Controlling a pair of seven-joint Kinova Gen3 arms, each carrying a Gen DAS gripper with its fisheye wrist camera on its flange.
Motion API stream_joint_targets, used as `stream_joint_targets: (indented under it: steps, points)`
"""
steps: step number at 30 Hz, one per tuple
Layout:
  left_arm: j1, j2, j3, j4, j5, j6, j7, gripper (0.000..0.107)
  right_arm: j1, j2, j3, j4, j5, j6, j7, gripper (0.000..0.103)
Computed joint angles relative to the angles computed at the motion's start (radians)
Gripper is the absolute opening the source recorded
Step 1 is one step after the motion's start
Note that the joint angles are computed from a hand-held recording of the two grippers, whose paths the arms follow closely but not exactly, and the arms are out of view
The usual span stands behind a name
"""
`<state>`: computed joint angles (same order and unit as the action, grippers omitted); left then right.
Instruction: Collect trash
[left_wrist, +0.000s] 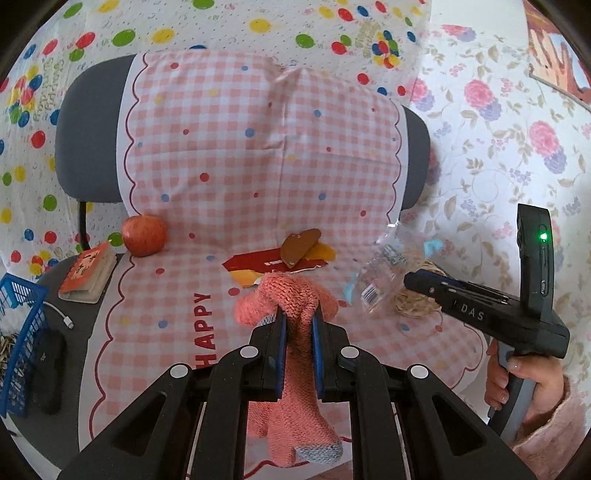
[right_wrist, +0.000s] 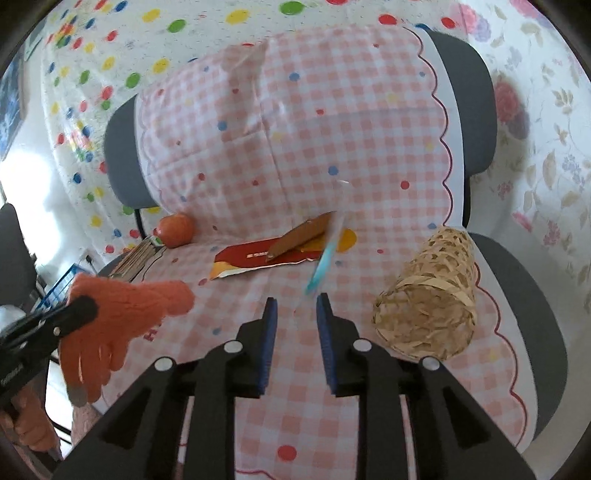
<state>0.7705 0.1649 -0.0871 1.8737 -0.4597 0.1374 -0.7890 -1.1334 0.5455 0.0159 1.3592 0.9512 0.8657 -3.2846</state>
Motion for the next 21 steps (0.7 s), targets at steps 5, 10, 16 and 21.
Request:
stream_joint_targets:
  steps: [5,10,16,21]
  points:
    - [-0.049,0.012,0.037,-0.003,0.045,0.0,-0.042,0.012,0.013,0.028,0.006,-0.046,-0.015,0.04,0.015,0.004]
    - [-0.024,0.021,0.009,-0.003,0.05,0.003,-0.051,0.012,0.019,0.01,0.006,-0.019,-0.038,0.013,0.017,0.006]
    - [-0.054,0.054,0.037,-0.026,0.089,0.006,-0.087,0.012,-0.006,-0.005,-0.006,0.039,-0.04,0.015,-0.037,0.041]
    - [-0.076,0.077,0.059,-0.052,0.139,0.014,-0.151,0.012,0.002,0.003,0.008,0.08,-0.025,-0.053,-0.156,0.044]
